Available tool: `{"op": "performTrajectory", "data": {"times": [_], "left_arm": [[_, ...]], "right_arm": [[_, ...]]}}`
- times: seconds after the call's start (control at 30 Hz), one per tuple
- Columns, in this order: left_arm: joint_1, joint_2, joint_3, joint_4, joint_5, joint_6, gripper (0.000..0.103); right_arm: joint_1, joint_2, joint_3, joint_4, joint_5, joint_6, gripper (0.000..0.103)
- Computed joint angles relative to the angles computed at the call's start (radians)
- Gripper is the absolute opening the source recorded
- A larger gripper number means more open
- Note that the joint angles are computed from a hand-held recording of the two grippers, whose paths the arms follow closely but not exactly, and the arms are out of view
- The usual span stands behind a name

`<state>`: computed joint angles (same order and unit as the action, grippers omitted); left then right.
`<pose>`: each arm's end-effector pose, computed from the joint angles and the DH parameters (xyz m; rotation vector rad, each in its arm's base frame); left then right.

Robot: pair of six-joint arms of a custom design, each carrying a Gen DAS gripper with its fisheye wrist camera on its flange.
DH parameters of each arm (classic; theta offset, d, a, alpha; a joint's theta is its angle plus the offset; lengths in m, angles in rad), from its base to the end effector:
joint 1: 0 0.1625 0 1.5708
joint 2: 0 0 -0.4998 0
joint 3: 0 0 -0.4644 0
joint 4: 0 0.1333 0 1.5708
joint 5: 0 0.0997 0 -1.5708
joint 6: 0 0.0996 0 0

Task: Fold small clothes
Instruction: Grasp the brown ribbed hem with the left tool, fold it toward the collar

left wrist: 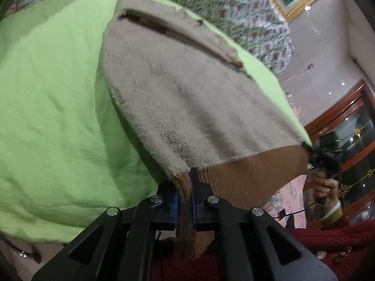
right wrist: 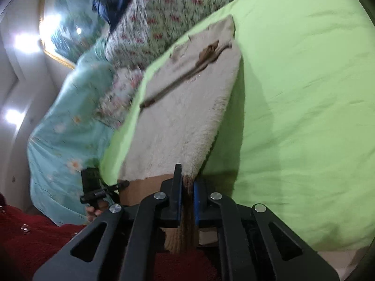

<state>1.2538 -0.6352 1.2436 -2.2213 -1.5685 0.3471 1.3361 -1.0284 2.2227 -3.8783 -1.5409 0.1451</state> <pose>-0.1497 -0.8846 0.0983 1.0229 2.9666 -0.0660 0.0018 -0.5784 0.2042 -0.4758 -2.6056 1.6481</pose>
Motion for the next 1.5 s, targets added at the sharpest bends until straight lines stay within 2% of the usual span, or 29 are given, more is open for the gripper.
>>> {"op": "performTrajectory", "data": {"times": [0.07,0.17,0.27,0.3,0.37,0.43,0.47,0.5,0.6,0.73,0.87,1.0,1.13,1.23,1.37,1.43,1.5], "left_arm": [[0.005,0.011,-0.021,0.036,0.000,-0.010,0.007],[0.011,0.034,-0.053,0.101,0.014,-0.036,0.009],[0.017,0.042,-0.067,0.134,-0.015,-0.029,0.021],[0.016,0.042,-0.062,0.129,-0.021,-0.029,0.020],[0.014,0.040,-0.046,0.097,-0.021,-0.007,0.007],[0.005,0.027,-0.014,0.039,-0.002,0.018,0.006],[0.003,0.016,0.005,0.009,-0.006,0.016,0.005],[0.002,0.000,0.028,-0.032,-0.017,0.011,0.005],[0.011,-0.054,0.085,-0.129,-0.042,0.013,0.004],[0.020,-0.055,0.079,-0.145,-0.061,-0.030,0.004],[0.008,-0.054,0.074,-0.159,-0.106,-0.028,0.004],[-0.007,-0.040,0.035,-0.147,-0.143,-0.016,0.004],[-0.020,-0.006,-0.044,-0.163,-0.176,-0.018,0.004],[-0.032,0.053,-0.155,-0.186,-0.210,-0.025,0.004],[-0.054,0.175,-0.377,-0.171,-0.214,-0.045,0.005],[-0.066,0.237,-0.495,-0.139,-0.192,-0.045,0.005],[-0.079,0.332,-0.671,-0.078,-0.170,-0.038,0.005]], "right_arm": [[-0.019,0.009,-0.014,0.048,0.031,0.009,0.010],[-0.020,0.026,-0.042,0.108,-0.006,0.020,0.013],[-0.028,0.035,-0.035,0.084,0.010,0.014,0.014],[-0.030,0.033,-0.030,0.082,0.016,0.009,0.014],[-0.029,0.037,-0.030,0.085,0.009,-0.005,0.014],[-0.026,0.041,-0.032,0.085,0.000,-0.017,0.014],[-0.017,0.044,-0.037,0.084,-0.020,-0.029,0.014],[-0.012,0.046,-0.035,0.072,-0.024,-0.034,0.010],[-0.009,0.045,-0.014,0.026,-0.024,-0.038,0.008],[-0.033,0.056,0.003,-0.006,0.028,-0.013,0.008],[-0.037,0.062,0.004,-0.085,0.119,-0.012,0.007],[-0.022,0.038,-0.003,-0.121,0.148,-0.019,0.007],[-0.010,0.008,-0.042,-0.138,0.177,-0.017,0.007],[0.004,-0.010,-0.104,-0.109,0.181,-0.036,0.007],[0.010,-0.020,-0.221,-0.024,0.164,-0.063,0.007],[0.008,-0.016,-0.286,0.022,0.145,-0.059,0.007],[0.000,-0.007,-0.368,0.084,0.130,-0.032,0.007]]}}
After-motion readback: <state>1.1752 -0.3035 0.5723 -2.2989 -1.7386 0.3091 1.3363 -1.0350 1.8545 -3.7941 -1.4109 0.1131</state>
